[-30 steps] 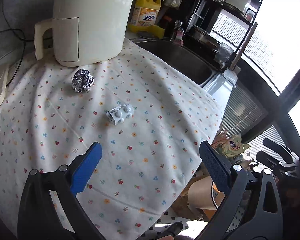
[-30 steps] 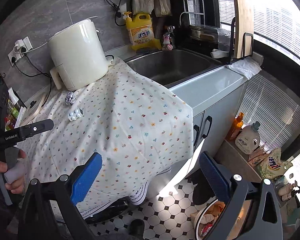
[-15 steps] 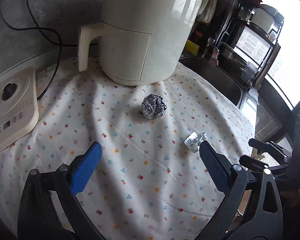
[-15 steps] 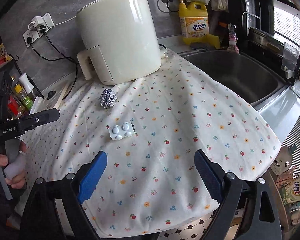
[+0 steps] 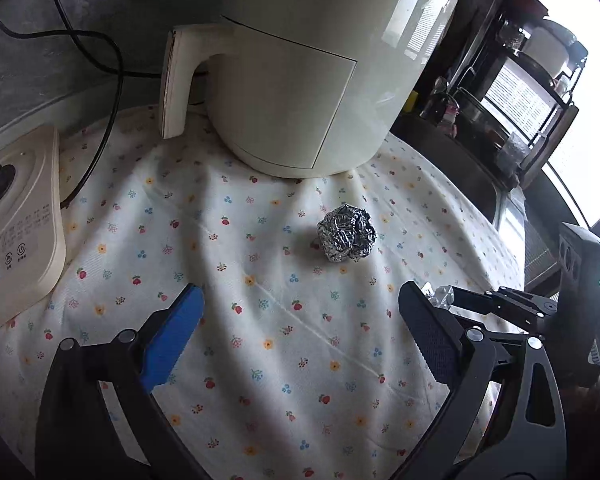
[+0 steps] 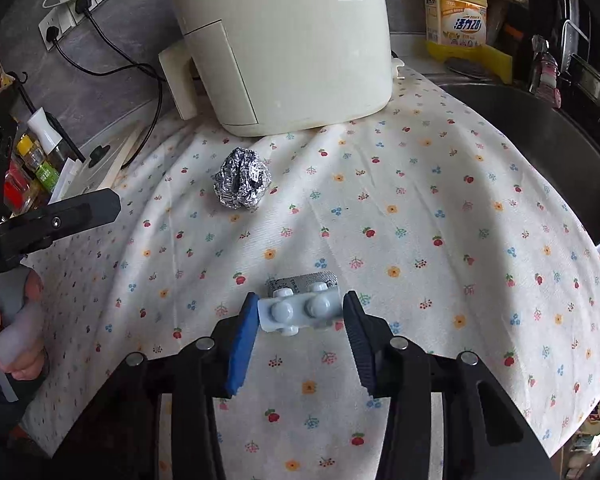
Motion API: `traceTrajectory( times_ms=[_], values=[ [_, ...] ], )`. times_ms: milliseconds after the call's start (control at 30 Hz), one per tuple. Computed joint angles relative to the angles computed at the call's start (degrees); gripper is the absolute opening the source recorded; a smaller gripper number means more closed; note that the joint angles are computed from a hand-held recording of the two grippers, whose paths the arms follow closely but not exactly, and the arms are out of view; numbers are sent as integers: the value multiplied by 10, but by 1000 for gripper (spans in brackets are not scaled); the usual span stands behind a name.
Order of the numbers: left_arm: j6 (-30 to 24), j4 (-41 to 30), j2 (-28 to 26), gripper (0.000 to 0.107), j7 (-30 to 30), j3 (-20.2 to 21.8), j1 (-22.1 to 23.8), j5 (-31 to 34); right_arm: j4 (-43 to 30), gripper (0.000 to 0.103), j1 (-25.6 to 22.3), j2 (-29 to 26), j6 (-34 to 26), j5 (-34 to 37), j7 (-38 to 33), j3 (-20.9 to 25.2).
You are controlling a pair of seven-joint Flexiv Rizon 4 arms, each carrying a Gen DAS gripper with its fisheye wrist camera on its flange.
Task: Collect trash
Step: 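Grasp the foil ball with the left tool while the right tool lifts the blister pack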
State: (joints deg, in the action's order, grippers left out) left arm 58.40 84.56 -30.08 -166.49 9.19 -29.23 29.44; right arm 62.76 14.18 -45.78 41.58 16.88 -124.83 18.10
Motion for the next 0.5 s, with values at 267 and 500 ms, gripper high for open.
traceTrajectory(
  times_ms=[267, 500],
  values=[
    [30, -49, -57, 97, 83, -17, 32, -54, -7, 42, -10, 2, 26, -6, 30, -15],
    [13, -110, -109, 96, 142, -8, 35, -103, 5, 43, -38, 16, 54, 0, 59, -19]
  ],
)
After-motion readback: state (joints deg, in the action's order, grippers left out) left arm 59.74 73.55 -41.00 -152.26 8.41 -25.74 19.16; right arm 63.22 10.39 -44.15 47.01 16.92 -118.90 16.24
